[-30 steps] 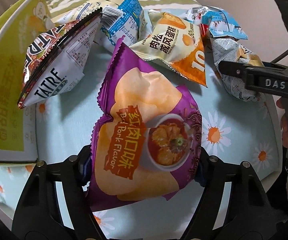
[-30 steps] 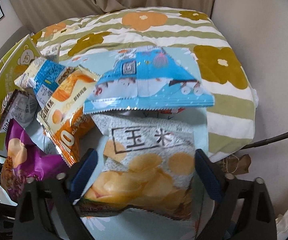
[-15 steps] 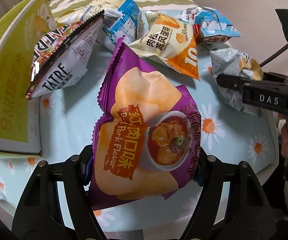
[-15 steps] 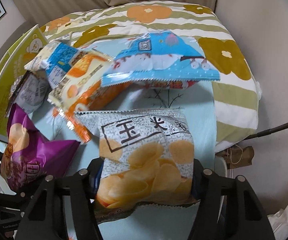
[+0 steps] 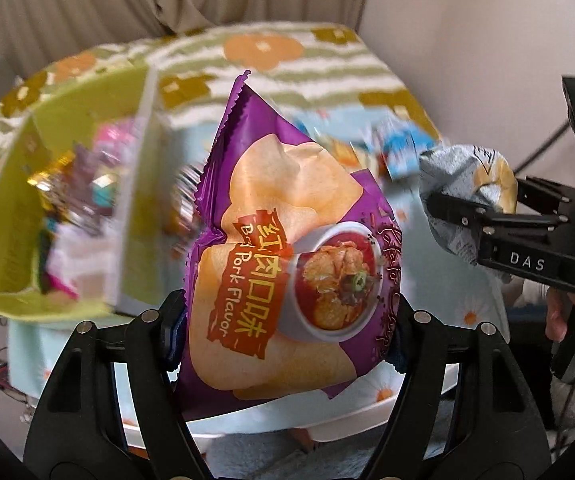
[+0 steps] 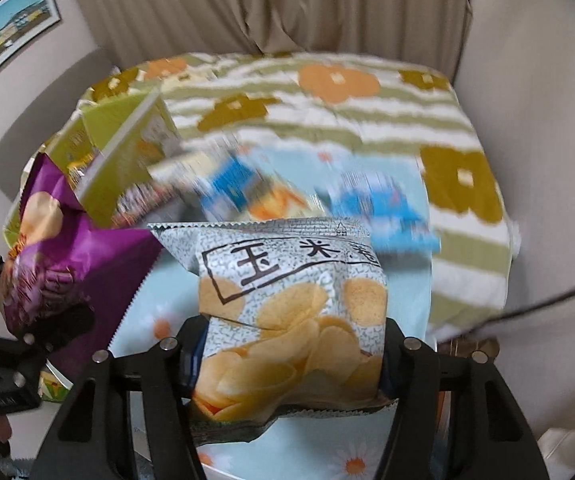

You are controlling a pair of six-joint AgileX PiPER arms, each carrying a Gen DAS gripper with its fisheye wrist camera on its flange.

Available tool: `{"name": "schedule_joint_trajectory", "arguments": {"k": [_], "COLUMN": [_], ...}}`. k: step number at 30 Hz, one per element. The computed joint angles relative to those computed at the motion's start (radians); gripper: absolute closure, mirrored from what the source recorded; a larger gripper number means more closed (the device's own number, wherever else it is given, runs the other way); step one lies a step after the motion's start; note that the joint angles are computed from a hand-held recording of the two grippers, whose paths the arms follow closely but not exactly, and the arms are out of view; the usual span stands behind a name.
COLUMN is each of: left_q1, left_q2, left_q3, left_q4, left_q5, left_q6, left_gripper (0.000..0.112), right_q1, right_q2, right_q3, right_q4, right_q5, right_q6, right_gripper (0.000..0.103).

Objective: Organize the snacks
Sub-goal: 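Carry both bags over the box and open both tools to drop them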

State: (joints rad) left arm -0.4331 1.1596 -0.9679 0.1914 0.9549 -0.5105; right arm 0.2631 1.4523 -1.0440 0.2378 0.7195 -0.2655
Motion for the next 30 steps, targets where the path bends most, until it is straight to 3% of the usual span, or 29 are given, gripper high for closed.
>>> {"name": "schedule_joint_trajectory", "arguments": {"k": [4, 7, 15, 20, 25, 27, 30], "left_q1": [0.213, 0.445, 0.908, 1.032, 1.093, 1.097, 1.087], "left_q2": [-0.034, -0.01, 0.226, 0.427, 0.65, 0.709, 0.775], "left_q3": [-0.07, -0.15, -0.398, -0.571, -0.776, -0.833, -0.886], "left_q4": [-0.086, -0.207, -0.485, -0.545, -0.582, -0.584, -0.561], "left_q5": [0.022, 0.038, 0.109, 0.139, 0.206, 0.227, 0.232], "left_q6": [0.218, 0.458, 0.936, 1.079, 1.138, 1.143, 1.143], "left_gripper": [0.042, 0.042, 0.042, 0.042, 0.04, 0.035, 0.019], "right_q1": [0.095, 0.195, 0.414, 0.491, 0.536, 0.549, 0.559], "right_q2": [0.03, 0.084, 0.339, 0.538, 0.733, 0.811, 0.886], "right_q3": [-0.126, -0.244, -0.645, -0.925, -1.231, -1.361, -1.488], "right_q4": [-0.041, -0.102, -0.252, -0.304, -0.345, -0.356, -0.371], "right_q5": [0.013, 0.021, 0.093, 0.179, 0.319, 0.388, 0.463], "right_q6": [0.112, 0.224, 0.47, 0.581, 0.665, 0.696, 0.727], "right_gripper": [0.045, 0.045, 0.045, 0.045, 0.045, 0.045, 0.045]}}
